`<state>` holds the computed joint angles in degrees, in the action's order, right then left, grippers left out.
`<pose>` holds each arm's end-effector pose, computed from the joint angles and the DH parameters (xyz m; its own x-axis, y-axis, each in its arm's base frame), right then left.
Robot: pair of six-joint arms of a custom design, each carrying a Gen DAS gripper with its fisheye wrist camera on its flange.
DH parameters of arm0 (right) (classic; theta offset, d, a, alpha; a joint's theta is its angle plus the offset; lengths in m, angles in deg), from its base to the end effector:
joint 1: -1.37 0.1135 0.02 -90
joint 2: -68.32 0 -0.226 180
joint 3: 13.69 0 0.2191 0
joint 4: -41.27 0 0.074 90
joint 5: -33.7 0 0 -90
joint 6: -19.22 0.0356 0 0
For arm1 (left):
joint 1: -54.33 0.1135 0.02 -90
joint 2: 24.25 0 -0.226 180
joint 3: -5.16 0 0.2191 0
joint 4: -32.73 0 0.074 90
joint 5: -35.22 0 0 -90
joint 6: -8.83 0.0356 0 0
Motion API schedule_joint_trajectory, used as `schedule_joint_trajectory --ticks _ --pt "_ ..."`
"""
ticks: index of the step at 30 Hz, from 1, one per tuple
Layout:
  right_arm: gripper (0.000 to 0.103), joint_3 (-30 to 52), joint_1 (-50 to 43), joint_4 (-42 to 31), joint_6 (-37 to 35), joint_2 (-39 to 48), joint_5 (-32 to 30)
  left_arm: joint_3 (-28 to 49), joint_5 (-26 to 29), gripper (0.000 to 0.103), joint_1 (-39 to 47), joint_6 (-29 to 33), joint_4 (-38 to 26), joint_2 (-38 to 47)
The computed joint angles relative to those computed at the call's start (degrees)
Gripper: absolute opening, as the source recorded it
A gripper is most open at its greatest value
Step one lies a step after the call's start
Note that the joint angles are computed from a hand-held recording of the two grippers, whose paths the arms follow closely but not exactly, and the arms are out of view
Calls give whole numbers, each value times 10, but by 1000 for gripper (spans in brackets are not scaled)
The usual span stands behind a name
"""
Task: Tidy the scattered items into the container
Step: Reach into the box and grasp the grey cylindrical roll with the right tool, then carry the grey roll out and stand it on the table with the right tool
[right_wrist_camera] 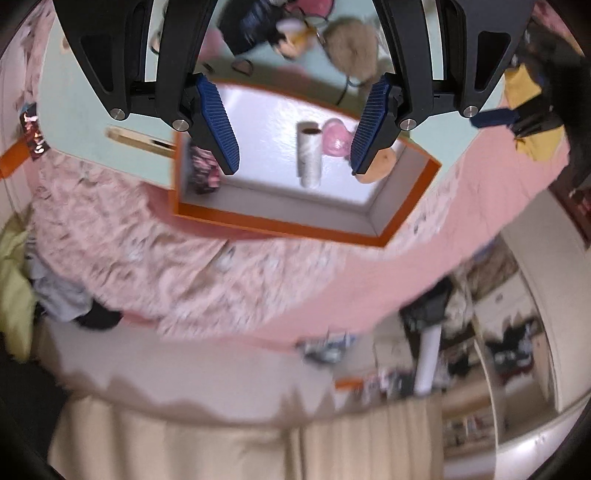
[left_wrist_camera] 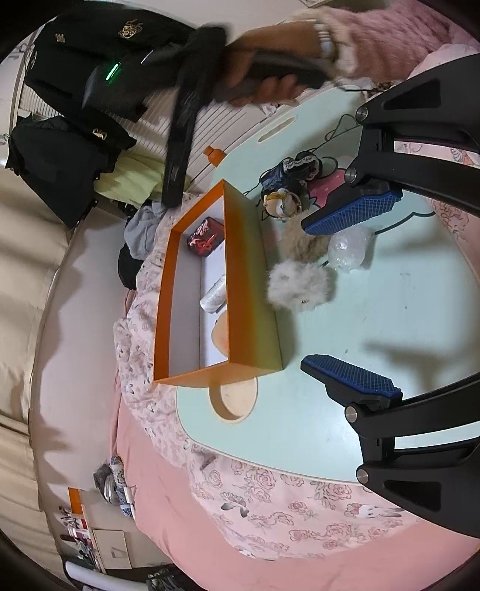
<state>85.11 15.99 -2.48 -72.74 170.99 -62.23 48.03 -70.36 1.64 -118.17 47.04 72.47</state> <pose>0.3493 0.0949 0.2384 -0.7035 -0.2187 -0.6763 -0.3427 0.9379 0.0532 0.1647 -0.2004 0.0921 -0.6937 -0.0461 -0.7188 0.2794 0.9026 -0.3276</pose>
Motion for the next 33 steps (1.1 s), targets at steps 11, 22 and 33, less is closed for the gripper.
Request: schedule_joint_trajectory --ticks 11,22,33 --pt "36 572 39 -358 16 431 35 -17 12 67 8 -1 24 -1" --pt "22 167 -14 -75 34 171 -55 -10 17 67 6 -3 22 6" --pt "23 -226 -113 36 10 -175 -212 14 23 67 1 -7 9 33"
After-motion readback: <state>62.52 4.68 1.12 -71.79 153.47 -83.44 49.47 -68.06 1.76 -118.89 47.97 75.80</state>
